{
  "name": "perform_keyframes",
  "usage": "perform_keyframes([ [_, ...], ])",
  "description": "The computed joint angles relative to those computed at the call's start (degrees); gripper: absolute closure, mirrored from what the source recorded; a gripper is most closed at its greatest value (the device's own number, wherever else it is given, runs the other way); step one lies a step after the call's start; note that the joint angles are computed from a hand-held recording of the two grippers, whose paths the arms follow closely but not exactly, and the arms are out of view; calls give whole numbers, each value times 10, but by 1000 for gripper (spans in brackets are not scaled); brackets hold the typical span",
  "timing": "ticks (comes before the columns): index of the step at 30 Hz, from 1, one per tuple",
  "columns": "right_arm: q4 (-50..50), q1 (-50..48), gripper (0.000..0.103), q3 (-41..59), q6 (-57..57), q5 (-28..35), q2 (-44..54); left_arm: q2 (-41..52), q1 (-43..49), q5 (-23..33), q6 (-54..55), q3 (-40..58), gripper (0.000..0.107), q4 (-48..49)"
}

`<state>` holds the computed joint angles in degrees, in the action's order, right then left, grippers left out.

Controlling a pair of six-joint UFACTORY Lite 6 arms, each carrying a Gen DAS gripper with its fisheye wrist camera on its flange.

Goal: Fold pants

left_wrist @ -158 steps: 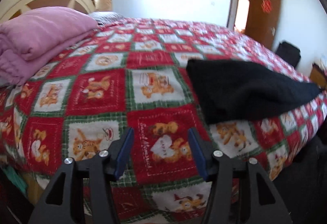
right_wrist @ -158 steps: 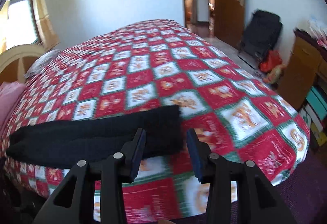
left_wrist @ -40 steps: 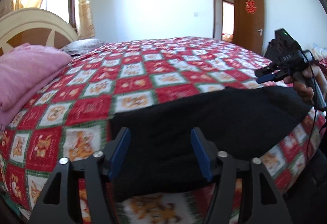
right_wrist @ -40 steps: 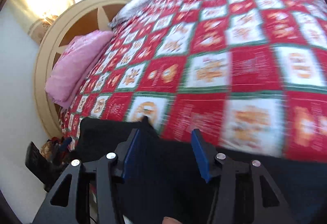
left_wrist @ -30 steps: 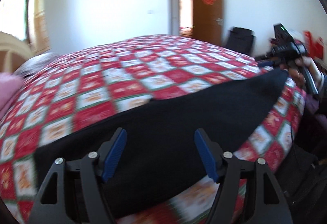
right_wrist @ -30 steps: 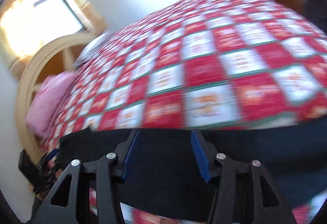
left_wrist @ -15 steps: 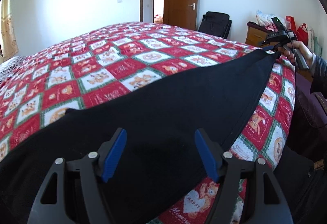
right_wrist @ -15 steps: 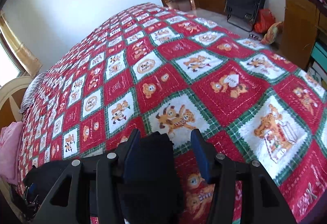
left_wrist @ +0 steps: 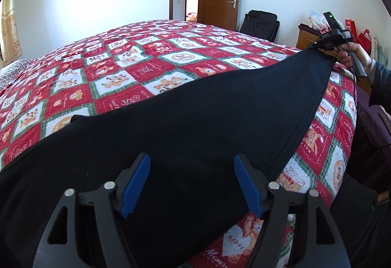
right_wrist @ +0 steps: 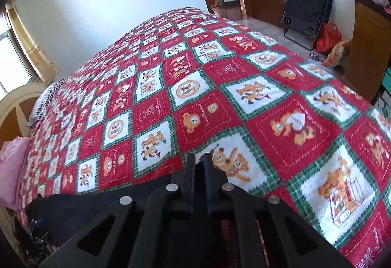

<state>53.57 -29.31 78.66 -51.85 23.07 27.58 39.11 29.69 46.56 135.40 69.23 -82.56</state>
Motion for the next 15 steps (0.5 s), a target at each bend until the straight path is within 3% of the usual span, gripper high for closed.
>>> perform_keyframes([
  [5, -98, 14, 95, 23, 96, -19, 38, -2, 2, 5, -3, -2, 31, 2],
  [6, -111, 14, 85, 8, 113, -28, 23, -2, 4, 9, -10, 0, 31, 7],
  [8, -124, 14, 55, -34, 136, -50, -20, -8, 8, 13, -15, -5, 31, 10],
  [11, -66, 28, 54, -140, 67, -62, -136, -29, 21, 28, 5, -29, 31, 2],
  [15, -141, 143, 54, -306, 111, -103, -312, -39, 34, 41, 19, -47, 31, -13],
])
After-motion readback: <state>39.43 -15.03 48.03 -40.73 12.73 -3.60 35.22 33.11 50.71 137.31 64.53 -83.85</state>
